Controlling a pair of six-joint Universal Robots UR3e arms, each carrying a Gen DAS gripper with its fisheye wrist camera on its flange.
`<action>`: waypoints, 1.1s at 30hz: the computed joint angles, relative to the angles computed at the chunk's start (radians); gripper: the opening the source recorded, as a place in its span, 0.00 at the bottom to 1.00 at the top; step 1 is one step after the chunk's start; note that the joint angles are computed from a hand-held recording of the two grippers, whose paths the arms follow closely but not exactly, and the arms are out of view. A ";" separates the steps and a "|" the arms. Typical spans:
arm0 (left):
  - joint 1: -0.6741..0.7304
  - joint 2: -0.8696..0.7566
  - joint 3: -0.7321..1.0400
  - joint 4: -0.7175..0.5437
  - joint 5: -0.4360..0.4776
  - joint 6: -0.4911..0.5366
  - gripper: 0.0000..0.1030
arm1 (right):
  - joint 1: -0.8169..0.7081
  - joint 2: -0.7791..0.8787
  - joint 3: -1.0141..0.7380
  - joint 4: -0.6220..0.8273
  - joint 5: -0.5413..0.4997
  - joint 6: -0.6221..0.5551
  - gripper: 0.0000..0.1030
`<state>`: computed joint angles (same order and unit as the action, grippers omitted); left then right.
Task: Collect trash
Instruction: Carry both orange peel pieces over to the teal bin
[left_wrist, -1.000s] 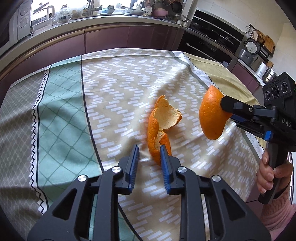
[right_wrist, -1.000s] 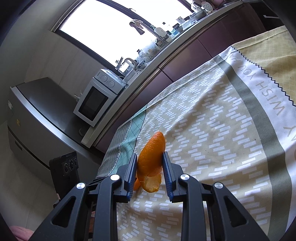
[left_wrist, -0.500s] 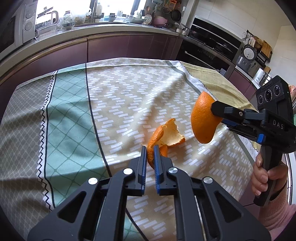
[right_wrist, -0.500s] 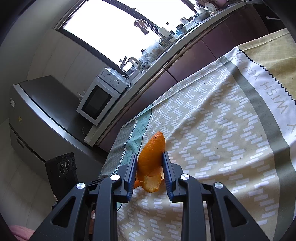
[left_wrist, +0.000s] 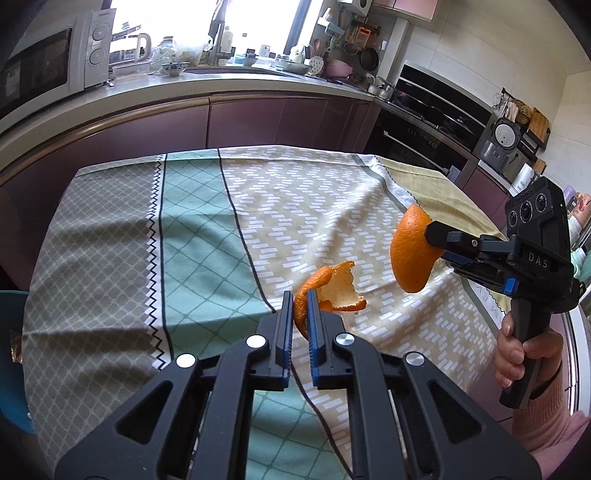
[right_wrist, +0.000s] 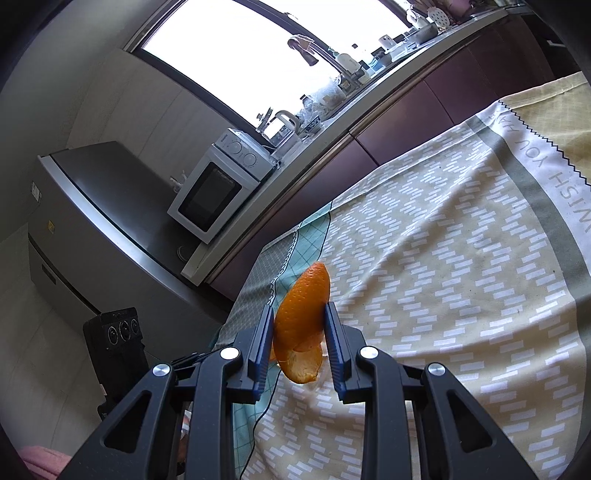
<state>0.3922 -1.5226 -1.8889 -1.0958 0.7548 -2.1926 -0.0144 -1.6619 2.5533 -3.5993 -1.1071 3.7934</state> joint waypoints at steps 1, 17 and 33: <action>0.019 0.010 0.001 -0.018 -0.007 0.014 0.08 | 0.011 0.007 -0.011 0.000 -0.005 0.002 0.25; 0.309 0.094 0.029 -0.263 -0.053 0.214 0.07 | 0.227 0.226 -0.296 0.040 -0.082 0.027 0.25; 0.548 0.093 0.122 -0.436 -0.102 0.349 0.08 | 0.411 0.513 -0.760 0.252 -0.087 0.005 0.25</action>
<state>0.9404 -1.4301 -1.7670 -1.5314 0.6523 -1.8435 0.3970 -1.1485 1.7930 -3.3469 -1.1941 3.7980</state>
